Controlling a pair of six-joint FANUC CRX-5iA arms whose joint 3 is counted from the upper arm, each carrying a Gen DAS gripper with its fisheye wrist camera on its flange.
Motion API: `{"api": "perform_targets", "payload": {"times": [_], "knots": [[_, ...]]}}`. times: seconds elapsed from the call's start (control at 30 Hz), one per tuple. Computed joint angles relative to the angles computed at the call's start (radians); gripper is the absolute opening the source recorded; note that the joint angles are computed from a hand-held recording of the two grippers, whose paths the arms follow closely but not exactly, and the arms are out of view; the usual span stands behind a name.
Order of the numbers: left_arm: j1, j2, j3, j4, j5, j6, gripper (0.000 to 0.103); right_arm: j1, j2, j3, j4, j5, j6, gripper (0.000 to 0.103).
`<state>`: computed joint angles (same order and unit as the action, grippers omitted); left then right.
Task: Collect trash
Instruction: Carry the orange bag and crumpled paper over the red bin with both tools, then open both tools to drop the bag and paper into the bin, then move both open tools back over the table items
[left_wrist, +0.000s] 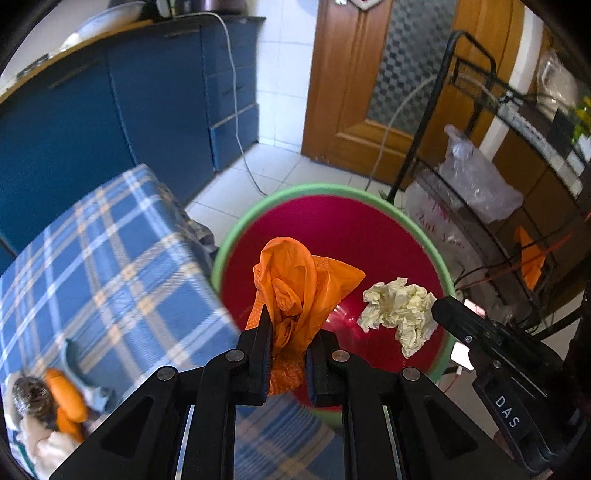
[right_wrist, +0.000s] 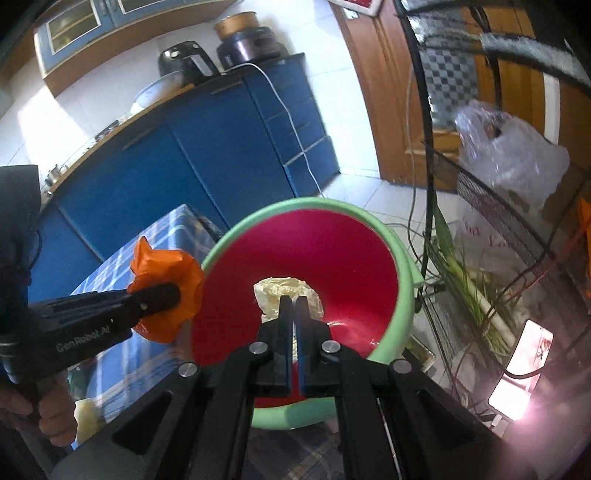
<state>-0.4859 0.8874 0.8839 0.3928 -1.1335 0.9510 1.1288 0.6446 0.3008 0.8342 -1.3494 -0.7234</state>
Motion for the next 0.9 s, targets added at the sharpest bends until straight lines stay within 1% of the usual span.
{"api": "perform_targets", "payload": {"times": [0.07,0.13,0.2,0.27,0.3,0.4,0.47,0.53,0.67,0.77,0.9], "knots": [[-0.007,0.020,0.029,-0.007,-0.012,0.006,0.017,-0.005,-0.012,-0.032,-0.003,0.023,-0.024,0.004],[-0.011,0.034,0.051,-0.019,-0.017,0.015,0.021,-0.008,-0.022,-0.056,-0.001,0.041,-0.046,0.004],[-0.017,0.045,0.076,-0.040,-0.022,0.032,0.037,-0.010,-0.028,-0.072,0.002,0.054,-0.062,0.005],[-0.018,0.040,0.070,-0.051,-0.006,0.041,0.047,-0.012,-0.031,-0.084,0.005,0.066,-0.077,0.007],[-0.018,0.032,0.057,-0.054,0.008,0.041,0.049,-0.013,-0.032,-0.087,0.006,0.068,-0.082,0.007],[-0.015,0.025,0.049,-0.057,0.021,0.042,0.051,-0.014,-0.039,-0.104,0.013,0.081,-0.098,0.011],[-0.013,0.019,0.042,-0.054,0.026,0.046,0.053,-0.013,-0.040,-0.108,0.019,0.083,-0.107,0.021],[-0.008,0.009,0.026,-0.038,0.033,0.040,0.055,-0.009,-0.039,-0.105,0.024,0.074,-0.113,0.025],[-0.004,-0.023,-0.030,0.001,0.072,0.006,0.059,0.006,-0.033,-0.086,0.033,0.036,-0.120,0.028],[-0.002,-0.049,-0.064,0.012,0.101,-0.004,0.060,0.014,-0.031,-0.075,0.036,0.012,-0.117,0.028],[0.005,-0.077,-0.100,0.021,0.116,-0.003,0.060,0.026,-0.028,-0.056,0.046,-0.008,-0.107,0.028]]}}
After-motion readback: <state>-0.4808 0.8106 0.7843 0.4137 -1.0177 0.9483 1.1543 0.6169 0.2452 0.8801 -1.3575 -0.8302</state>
